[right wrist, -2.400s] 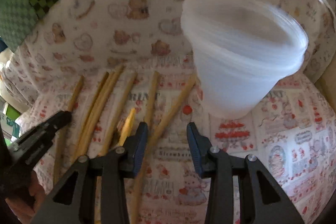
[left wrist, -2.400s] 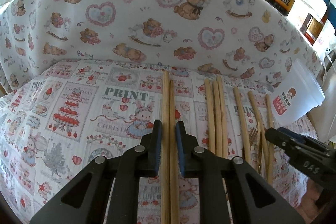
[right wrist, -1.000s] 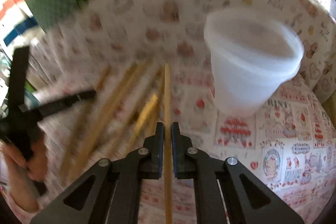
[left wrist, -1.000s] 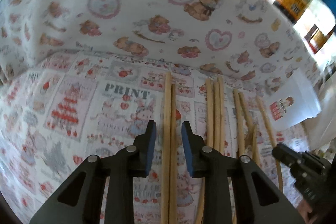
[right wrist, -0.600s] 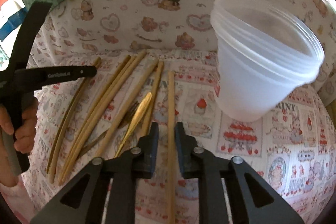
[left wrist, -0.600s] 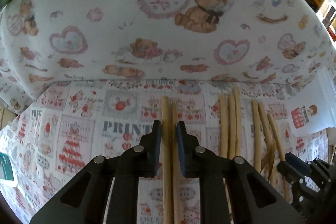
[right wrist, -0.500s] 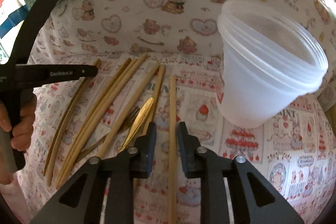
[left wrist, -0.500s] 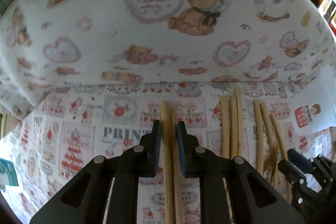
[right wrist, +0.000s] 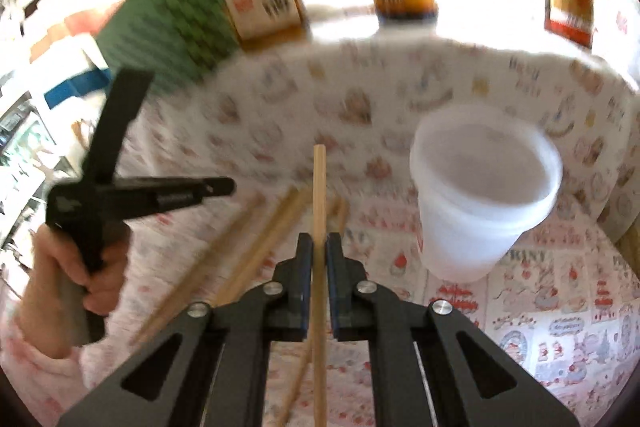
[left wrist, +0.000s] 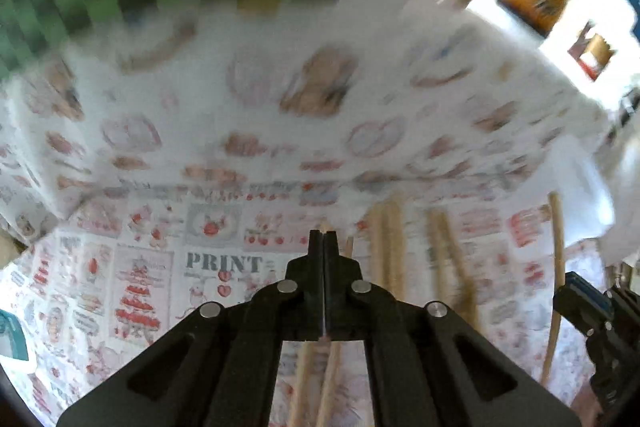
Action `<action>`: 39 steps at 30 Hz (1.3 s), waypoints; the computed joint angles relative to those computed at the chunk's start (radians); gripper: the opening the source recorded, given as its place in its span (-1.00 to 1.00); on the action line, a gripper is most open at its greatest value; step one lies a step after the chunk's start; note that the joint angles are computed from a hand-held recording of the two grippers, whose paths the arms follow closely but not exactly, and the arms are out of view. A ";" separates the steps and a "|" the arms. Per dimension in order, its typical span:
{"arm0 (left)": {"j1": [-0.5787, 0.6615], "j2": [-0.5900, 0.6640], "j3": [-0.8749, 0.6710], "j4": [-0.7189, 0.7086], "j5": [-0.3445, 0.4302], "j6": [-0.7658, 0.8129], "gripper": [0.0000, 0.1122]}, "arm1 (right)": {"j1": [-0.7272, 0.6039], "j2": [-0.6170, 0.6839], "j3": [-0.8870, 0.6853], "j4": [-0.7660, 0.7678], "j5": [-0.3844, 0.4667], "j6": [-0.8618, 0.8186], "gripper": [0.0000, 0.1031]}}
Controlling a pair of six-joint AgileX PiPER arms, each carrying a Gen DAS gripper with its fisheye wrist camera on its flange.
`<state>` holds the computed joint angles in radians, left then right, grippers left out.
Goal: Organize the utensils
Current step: 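Lift both held chopsticks and carry them over the white plastic cup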
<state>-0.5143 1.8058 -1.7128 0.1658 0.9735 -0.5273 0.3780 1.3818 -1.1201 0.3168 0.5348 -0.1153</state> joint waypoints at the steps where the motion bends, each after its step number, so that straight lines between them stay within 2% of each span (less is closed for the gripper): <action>1: -0.013 -0.024 0.013 0.018 -0.010 -0.009 -1.00 | -0.016 -0.035 0.016 0.064 -0.011 -0.054 -0.87; 4: -0.044 -0.055 -0.007 0.057 0.014 -0.020 -1.00 | -0.085 -0.117 0.056 0.272 -0.012 -0.248 -0.87; 7: -0.081 -0.061 -0.019 0.108 0.072 -0.045 -1.00 | -0.187 -0.164 0.075 0.512 0.043 -0.438 -0.87; 9: -0.113 -0.082 0.019 0.122 0.094 -0.062 -0.98 | -0.208 -0.189 0.096 0.563 0.024 -0.479 -0.87; 12: -0.123 -0.052 0.017 0.116 0.132 -0.062 -0.73 | -0.188 -0.238 0.136 0.547 -0.071 -0.463 -0.88; 15: -0.110 -0.029 0.041 0.104 0.145 -0.065 -0.71 | -0.197 -0.256 0.151 0.578 -0.100 -0.506 -0.88; 19: -0.094 0.045 -0.020 0.090 0.191 -0.044 -0.71 | -0.142 -0.280 0.184 0.446 -0.207 -0.402 -0.88; 23: -0.087 0.116 -0.079 0.057 0.226 -0.020 -0.71 | -0.132 -0.266 0.184 0.340 -0.225 -0.316 -0.88; 25: -0.089 0.120 -0.075 0.066 0.203 -0.029 -0.70 | -0.126 -0.260 0.184 0.291 -0.231 -0.267 -0.88; 28: -0.075 0.143 -0.094 0.041 0.181 -0.027 -0.83 | -0.134 -0.258 0.187 0.334 -0.228 -0.309 -0.88; 32: -0.057 0.172 -0.138 0.030 0.183 0.014 -0.89 | -0.127 -0.259 0.188 0.311 -0.232 -0.296 -0.88; 35: -0.044 0.153 -0.164 0.029 0.188 0.046 -0.89 | -0.126 -0.259 0.189 0.297 -0.237 -0.281 -0.88; 39: -0.060 0.056 -0.140 0.064 0.118 0.029 -0.89 | -0.135 -0.260 0.192 0.317 -0.240 -0.294 -0.87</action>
<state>-0.5746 1.8618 -1.8532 0.2298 1.0913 -0.4980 0.2430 1.1216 -0.9279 0.6334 0.2949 -0.4097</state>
